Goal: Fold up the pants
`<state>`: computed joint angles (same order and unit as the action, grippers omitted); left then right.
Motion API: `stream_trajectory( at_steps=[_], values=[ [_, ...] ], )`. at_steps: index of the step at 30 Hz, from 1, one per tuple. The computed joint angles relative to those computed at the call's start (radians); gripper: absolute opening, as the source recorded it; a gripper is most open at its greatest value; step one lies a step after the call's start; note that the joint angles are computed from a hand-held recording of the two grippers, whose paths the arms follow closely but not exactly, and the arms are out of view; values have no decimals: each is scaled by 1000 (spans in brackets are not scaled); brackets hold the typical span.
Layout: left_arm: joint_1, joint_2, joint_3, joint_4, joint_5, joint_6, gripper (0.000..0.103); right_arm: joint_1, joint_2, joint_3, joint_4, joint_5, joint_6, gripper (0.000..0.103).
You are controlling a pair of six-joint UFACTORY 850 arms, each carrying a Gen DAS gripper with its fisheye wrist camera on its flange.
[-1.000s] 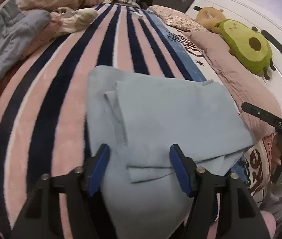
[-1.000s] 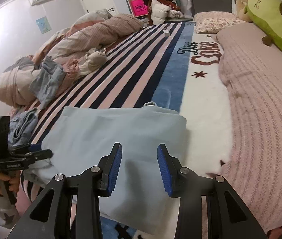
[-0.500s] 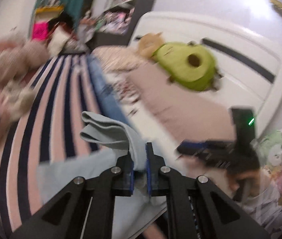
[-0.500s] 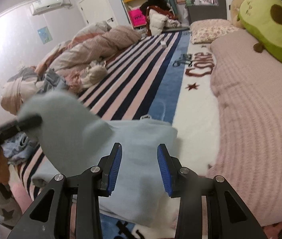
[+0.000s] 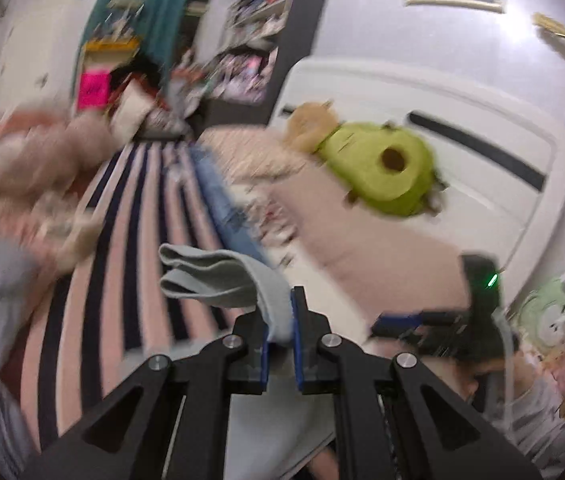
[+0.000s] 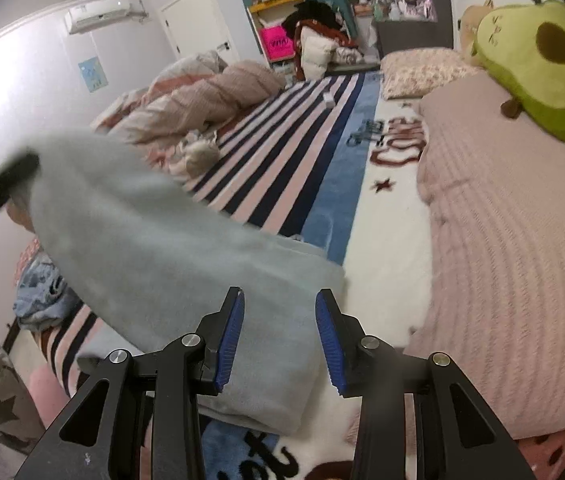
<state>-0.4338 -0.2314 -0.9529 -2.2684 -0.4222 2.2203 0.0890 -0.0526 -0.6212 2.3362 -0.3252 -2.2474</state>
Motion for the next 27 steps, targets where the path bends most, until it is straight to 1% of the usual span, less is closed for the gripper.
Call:
stream_trajectory(
  at_steps=[1, 3, 5, 7, 9, 11, 12, 13, 14, 15, 16, 17, 18, 19, 20, 21, 24, 25, 27],
  values=[
    [22, -16, 17, 10, 8, -21, 6, 6, -16, -7, 2, 7, -1, 33],
    [46, -45, 44, -17, 21, -6, 6, 15, -55, -23, -18, 17, 25, 33],
    [75, -90, 50, 42, 31, -86, 6, 17, -92, -39, -68, 15, 85, 33],
    [80, -135, 48, 87, 44, -154, 7, 20, -128, -57, -99, 20, 126, 33],
    [76, -165, 43, 115, 65, -185, 7, 20, -151, -69, -103, 24, 134, 36],
    [69, -177, 39, 146, 92, -219, 10, 14, -155, -72, -95, 22, 132, 44],
    [71, -178, 40, 163, 93, -240, 14, 13, -152, -70, -90, 23, 128, 45],
    [78, -169, 49, 138, 102, -218, 21, 10, -146, -67, -84, 27, 121, 47],
    [77, -162, 55, 72, 120, -158, 39, 9, -139, -64, -72, 35, 108, 51],
    [79, -150, 62, 20, 138, -108, 50, 8, -134, -62, -67, 43, 101, 54],
    [85, -141, 69, 9, 138, -95, 52, 6, -130, -61, -73, 48, 103, 61],
    [101, -138, 75, 40, 110, -125, 55, 3, -128, -60, -83, 47, 111, 65],
    [113, -141, 73, 109, 78, -196, 62, -3, -129, -60, -107, 37, 133, 67],
    [123, -147, 68, 176, 47, -268, 66, -7, -134, -64, -139, 26, 167, 69],
    [126, -162, 56, 226, 28, -323, 69, -14, -146, -70, -191, 9, 220, 71],
    [124, -180, 41, 268, 27, -376, 69, -24, -163, -79, -268, -15, 296, 72],
    [115, -232, -2, 386, 39, -523, 69, -27, -200, -94, -353, -44, 374, 71],
    [111, -251, -15, 410, 35, -557, 69, -27, -210, -97, -372, -52, 387, 71],
    [100, -261, -23, 405, 38, -554, 69, -39, -233, -100, -411, -105, 424, 72]
  ],
)
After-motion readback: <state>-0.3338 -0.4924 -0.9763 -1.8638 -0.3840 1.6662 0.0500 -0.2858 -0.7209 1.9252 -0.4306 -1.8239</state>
